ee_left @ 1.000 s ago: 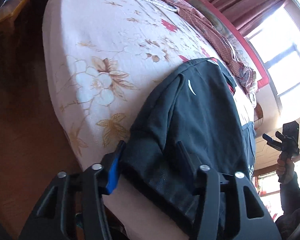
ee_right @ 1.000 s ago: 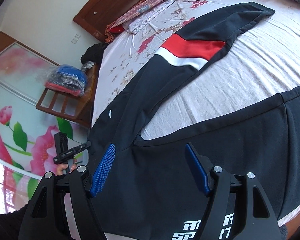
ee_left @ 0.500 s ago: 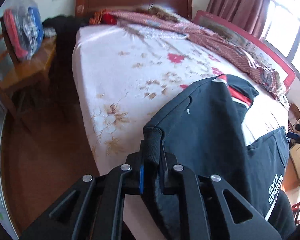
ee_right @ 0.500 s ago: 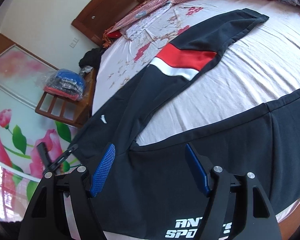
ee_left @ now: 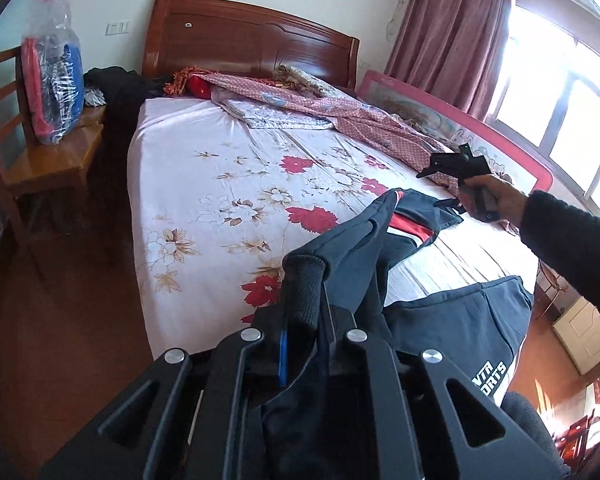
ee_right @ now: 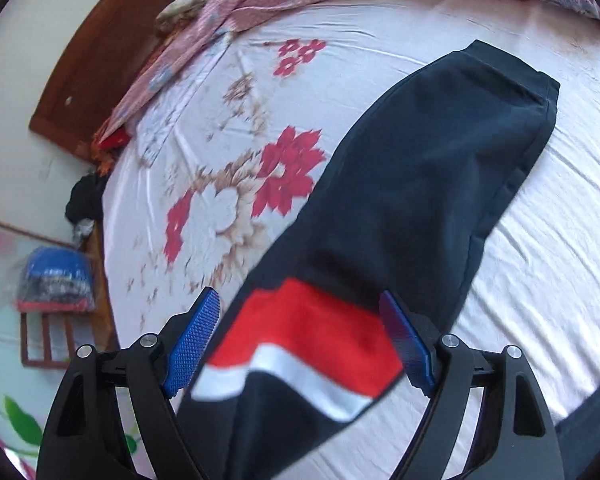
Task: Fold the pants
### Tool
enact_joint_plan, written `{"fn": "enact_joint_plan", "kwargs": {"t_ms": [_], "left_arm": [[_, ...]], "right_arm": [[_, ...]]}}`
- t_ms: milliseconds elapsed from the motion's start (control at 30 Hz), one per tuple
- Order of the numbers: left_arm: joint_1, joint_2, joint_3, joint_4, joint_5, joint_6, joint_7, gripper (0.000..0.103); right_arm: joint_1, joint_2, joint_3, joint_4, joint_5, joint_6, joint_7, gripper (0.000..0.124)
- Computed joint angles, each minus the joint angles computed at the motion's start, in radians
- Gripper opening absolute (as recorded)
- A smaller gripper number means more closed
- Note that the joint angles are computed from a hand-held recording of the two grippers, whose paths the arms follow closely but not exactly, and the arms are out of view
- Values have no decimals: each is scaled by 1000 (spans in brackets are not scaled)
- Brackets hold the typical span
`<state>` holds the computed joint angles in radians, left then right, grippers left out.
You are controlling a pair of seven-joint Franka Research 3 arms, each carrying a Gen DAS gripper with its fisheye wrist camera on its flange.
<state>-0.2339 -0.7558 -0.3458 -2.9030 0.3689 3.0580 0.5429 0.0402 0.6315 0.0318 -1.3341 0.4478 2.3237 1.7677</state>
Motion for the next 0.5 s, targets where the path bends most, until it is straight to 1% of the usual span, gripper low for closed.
{"fn": "enact_joint_plan", "kwargs": {"t_ms": [33,67,100,133,200,233,300,333,367,400,433,467,500], "left_arm": [[1,3,4,1,3,0,5,10],[6,1,-4,0,1,2,-2,10],[8,5,3,-2,1,9,-1,10],[9,6,0,-2,0,9,-4,10],[18,5,-11,-2,3,8,-9,10],[16,9,-5,-3,4,14,-5,10],[18,4,-14,-6,3,5,-15,10],[15,3,-13,-7,2,3,-16,10],[16,0,-16,-7,3,1,-20,10],[17,-4,-24,-7,4,-8,-25,10],[16,-3,-23,-6,6,-10,-25,11],[14,-3,-22,-7,6,-9,-28,11],[17,-4,-30,-4,6,-16,-37,11]], "right_arm": [[14,45,-15,60,-48,-32,63,82],[36,68,-44,85,-61,-37,114,82],[30,92,-37,109,-54,-40,138,82],[15,116,-19,131,-30,-39,146,82],[-12,138,14,133,26,5,150,82],[-20,150,25,143,37,14,137,82],[-26,171,37,165,48,30,114,82],[-26,180,42,178,48,39,96,76],[-32,184,54,182,56,47,66,65],[-29,203,55,216,50,27,60,42],[-24,210,51,231,41,13,54,23],[-16,212,40,243,21,-6,50,15],[-10,216,34,252,8,-6,49,7]]}}
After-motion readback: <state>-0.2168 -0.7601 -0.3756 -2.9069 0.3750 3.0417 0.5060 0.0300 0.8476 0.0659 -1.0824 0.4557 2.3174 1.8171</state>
